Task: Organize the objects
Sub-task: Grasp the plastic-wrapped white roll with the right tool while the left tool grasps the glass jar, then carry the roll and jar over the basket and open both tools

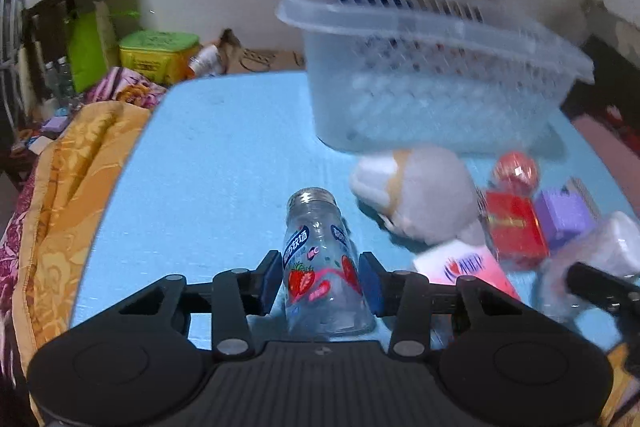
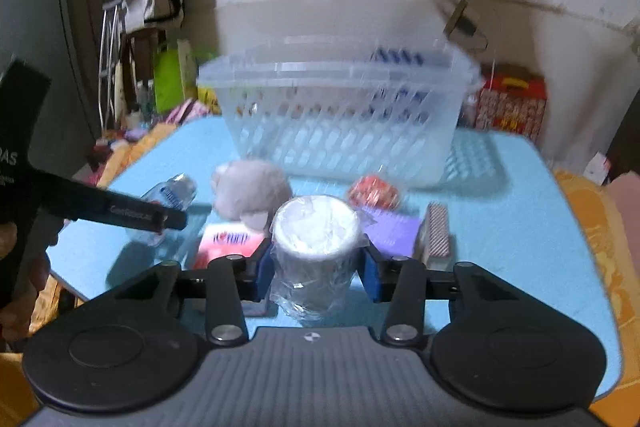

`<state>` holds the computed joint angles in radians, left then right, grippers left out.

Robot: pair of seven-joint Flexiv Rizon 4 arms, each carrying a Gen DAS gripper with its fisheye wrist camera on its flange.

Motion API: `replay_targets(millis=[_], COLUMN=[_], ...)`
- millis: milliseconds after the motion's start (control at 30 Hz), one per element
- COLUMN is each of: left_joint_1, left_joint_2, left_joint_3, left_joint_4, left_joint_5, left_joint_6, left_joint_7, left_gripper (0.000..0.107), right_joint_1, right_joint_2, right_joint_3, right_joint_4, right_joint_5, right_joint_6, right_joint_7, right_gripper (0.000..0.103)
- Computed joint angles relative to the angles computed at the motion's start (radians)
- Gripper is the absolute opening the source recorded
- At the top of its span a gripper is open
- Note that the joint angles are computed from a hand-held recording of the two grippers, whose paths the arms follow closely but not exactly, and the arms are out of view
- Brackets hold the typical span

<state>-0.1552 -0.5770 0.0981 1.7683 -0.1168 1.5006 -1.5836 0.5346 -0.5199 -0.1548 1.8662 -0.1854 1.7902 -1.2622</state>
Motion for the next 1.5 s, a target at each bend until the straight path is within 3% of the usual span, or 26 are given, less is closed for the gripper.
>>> replay_targets(millis=[100, 233, 433, 533, 667, 733, 800, 900, 1067, 1133, 1233, 1333, 1433, 1500], left_joint_1=[0.023, 0.047, 0.174, 0.163, 0.237, 0.287, 0.352, 0.469, 0.556, 0.508, 0.364, 0.239, 0.138, 0.087], left_joint_2=[0.023, 0.05, 0.088, 0.09, 0.079, 0.074, 0.071, 0.062, 0.001, -0.039, -0.119, -0.212, -0.294, -0.343], left_joint_3=[-0.019, -0.04, -0.187, -0.173, -0.268, -0.33, -0.407, -0.546, -0.699, -0.677, -0.559, -0.437, -0.298, -0.207], left_joint_4=[0.042, 0.098, 0.188, 0.195, 0.179, 0.186, 0.192, 0.171, 0.036, -0.06, -0.242, -0.417, -0.568, -0.66], left_joint_5=[-0.004, -0.018, -0.024, -0.03, -0.033, -0.023, 0.011, 0.076, 0.149, 0.139, 0.072, -0.017, -0.081, -0.118], left_joint_6=[0.055, 0.161, 0.316, 0.332, 0.263, 0.303, 0.349, 0.362, 0.347, 0.322, 0.261, 0.173, 0.084, 0.008], left_joint_7=[0.004, 0.006, 0.047, 0.065, 0.103, 0.109, 0.108, 0.086, 0.095, 0.125, 0.174, 0.203, 0.21, 0.195], left_gripper=[0.046, 0.046, 0.043, 0.043, 0.043, 0.043, 0.043, 0.043, 0.043, 0.043, 0.043, 0.043, 0.043, 0.043], right_joint_1=[0.099, 0.171, 0.208, 0.228, 0.128, 0.037, -0.003, -0.141, -0.194, -0.184, -0.149, -0.197, -0.27, -0.272], right_joint_2=[0.01, 0.011, 0.04, 0.05, 0.042, 0.039, 0.029, 0.002, -0.081, -0.136, -0.219, -0.302, -0.375, -0.417], right_joint_3=[-0.121, -0.215, -0.259, -0.279, -0.169, -0.068, -0.028, 0.122, 0.156, 0.126, 0.053, 0.101, 0.214, 0.223], right_joint_4=[0.03, 0.037, 0.053, 0.059, 0.023, -0.004, -0.03, -0.096, -0.262, -0.358, -0.486, -0.615, -0.732, -0.801], right_joint_5=[0.048, 0.106, 0.15, 0.155, 0.148, 0.121, 0.105, 0.044, -0.024, -0.045, -0.057, -0.097, -0.131, -0.137], right_joint_6=[0.04, 0.034, 0.033, 0.034, 0.051, 0.06, 0.082, 0.09, 0.096, 0.072, -0.002, -0.078, -0.176, -0.249], right_joint_7=[-0.005, -0.02, -0.017, -0.017, -0.004, -0.004, -0.011, -0.002, -0.006, -0.011, -0.005, 0.001, -0.014, -0.02], right_gripper=[0.047, 0.047, 0.047, 0.047, 0.047, 0.047, 0.047, 0.047, 0.047, 0.047, 0.047, 0.047, 0.047, 0.047])
